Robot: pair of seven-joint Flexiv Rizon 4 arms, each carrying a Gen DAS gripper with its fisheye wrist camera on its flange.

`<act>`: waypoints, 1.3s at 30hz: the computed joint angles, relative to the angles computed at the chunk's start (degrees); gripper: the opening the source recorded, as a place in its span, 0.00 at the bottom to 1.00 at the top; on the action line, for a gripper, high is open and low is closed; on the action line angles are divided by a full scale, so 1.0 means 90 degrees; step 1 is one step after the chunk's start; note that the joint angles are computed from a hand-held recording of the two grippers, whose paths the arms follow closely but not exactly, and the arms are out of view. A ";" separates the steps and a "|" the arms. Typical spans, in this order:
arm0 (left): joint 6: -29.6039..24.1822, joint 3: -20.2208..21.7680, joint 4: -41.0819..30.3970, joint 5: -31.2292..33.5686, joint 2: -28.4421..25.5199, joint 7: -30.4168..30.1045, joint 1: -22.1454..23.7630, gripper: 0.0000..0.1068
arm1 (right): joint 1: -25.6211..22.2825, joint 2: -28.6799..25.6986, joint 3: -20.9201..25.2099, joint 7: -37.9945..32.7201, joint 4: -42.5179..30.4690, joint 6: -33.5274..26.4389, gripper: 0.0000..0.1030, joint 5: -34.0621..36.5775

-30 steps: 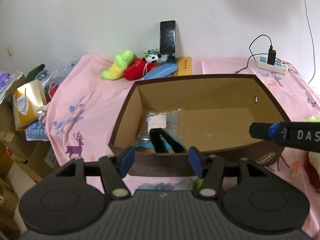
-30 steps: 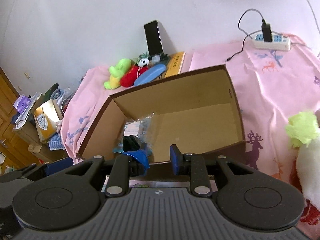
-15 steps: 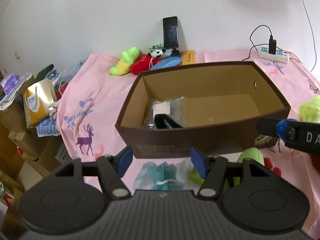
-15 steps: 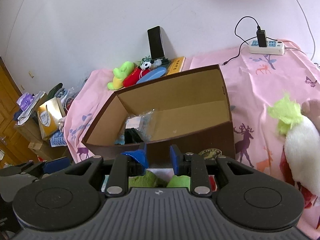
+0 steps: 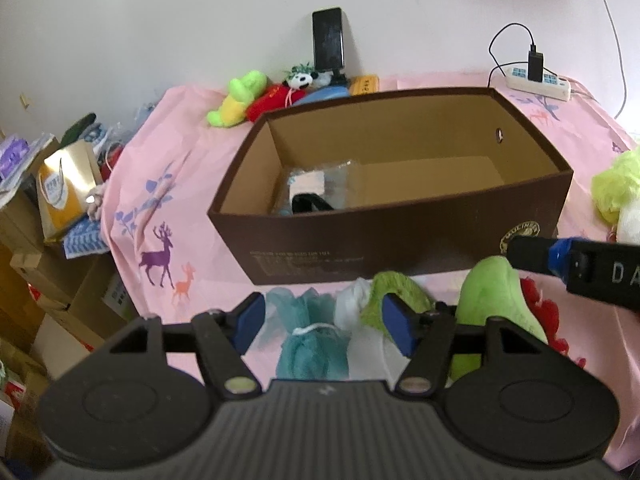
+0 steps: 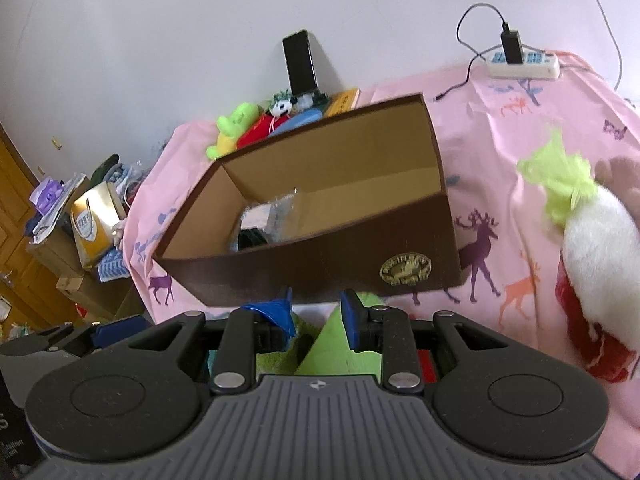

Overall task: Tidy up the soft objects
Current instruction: 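Withdraw the right tool from the box back to the pile, then grasp the green pear-shaped plush with the right tool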

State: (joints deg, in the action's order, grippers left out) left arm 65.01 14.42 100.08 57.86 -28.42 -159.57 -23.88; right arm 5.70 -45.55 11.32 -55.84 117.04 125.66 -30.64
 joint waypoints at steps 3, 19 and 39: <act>0.0363 0.0001 0.0097 -0.0047 -0.0057 -0.0131 0.0126 0.61 | -0.0182 -0.0095 0.0105 0.0108 -0.0023 -0.0055 0.08 -0.0251; 0.3959 0.2079 0.0124 0.0688 -0.0873 -0.1071 -0.1175 0.63 | -0.1684 -0.0867 0.0676 0.1729 -0.0448 -0.0092 0.09 -0.2938; 0.4349 0.1398 -0.0058 -0.0737 -0.1693 0.0965 -0.0784 0.66 | -0.0762 -0.0750 -0.0318 0.1083 -0.0207 0.0655 0.16 -0.2292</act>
State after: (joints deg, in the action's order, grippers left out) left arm 104.15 27.00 99.56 51.23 -43.67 -150.88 -30.93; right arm -1.16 -52.30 8.46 -46.10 115.18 131.56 -51.27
